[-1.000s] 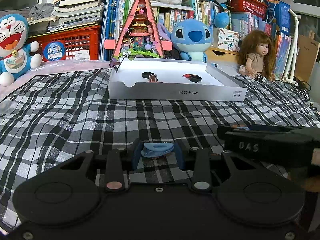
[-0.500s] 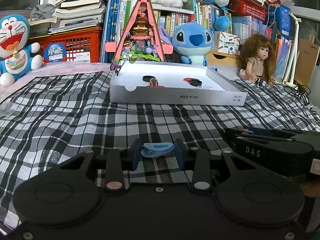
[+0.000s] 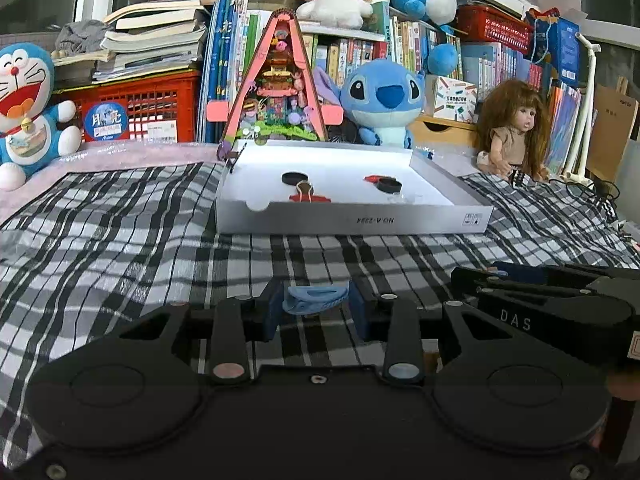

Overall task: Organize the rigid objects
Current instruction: 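Carry the blue clip and blue-and-orange item over the white box with both tools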

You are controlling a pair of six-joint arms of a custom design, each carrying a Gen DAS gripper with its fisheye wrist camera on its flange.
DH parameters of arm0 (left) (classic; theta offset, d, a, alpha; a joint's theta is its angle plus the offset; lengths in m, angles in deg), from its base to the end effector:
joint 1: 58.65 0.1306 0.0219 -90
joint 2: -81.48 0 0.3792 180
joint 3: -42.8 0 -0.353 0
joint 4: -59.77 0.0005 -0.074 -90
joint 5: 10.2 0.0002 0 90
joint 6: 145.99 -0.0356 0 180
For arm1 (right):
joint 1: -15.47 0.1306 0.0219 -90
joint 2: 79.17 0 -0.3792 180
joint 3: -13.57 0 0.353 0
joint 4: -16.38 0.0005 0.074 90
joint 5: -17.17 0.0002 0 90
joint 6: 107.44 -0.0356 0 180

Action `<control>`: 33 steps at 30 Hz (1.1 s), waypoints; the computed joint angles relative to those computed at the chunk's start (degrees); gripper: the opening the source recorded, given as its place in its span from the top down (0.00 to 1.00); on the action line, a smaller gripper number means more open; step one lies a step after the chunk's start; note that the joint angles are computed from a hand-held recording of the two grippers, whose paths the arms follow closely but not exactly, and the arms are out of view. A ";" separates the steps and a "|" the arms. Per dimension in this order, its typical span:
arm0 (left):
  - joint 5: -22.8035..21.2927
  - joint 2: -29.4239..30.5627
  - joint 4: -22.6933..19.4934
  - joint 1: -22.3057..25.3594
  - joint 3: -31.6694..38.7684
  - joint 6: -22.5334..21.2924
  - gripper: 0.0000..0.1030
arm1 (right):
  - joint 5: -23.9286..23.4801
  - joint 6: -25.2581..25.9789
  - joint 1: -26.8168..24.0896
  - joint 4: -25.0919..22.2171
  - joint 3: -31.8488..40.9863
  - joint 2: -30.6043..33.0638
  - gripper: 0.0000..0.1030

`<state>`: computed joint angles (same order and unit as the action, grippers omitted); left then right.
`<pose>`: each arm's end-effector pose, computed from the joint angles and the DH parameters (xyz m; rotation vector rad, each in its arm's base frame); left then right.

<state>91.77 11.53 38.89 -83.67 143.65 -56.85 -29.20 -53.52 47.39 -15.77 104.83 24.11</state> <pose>0.5353 -0.2586 0.3757 0.5981 2.0322 -0.4719 0.4594 0.2567 0.3565 0.4264 2.0620 -0.1982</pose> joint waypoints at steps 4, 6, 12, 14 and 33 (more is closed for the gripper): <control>0.22 0.50 -0.23 -0.15 1.34 0.15 0.68 | -0.94 1.05 -0.50 0.69 0.11 -0.28 0.60; 0.27 0.78 -0.44 -0.27 2.06 0.17 0.68 | -1.34 1.68 -0.81 1.05 0.23 -0.37 0.60; 0.49 1.44 -0.85 -0.44 3.58 0.16 0.68 | -2.93 2.93 -1.61 1.94 0.66 -0.41 0.60; 0.73 1.73 -1.29 -0.44 4.23 0.22 0.68 | -3.44 3.63 -1.85 2.66 0.64 -0.55 0.60; 1.29 9.28 -7.95 -0.57 19.06 2.38 0.68 | -8.69 8.71 -6.18 4.03 4.38 0.03 0.59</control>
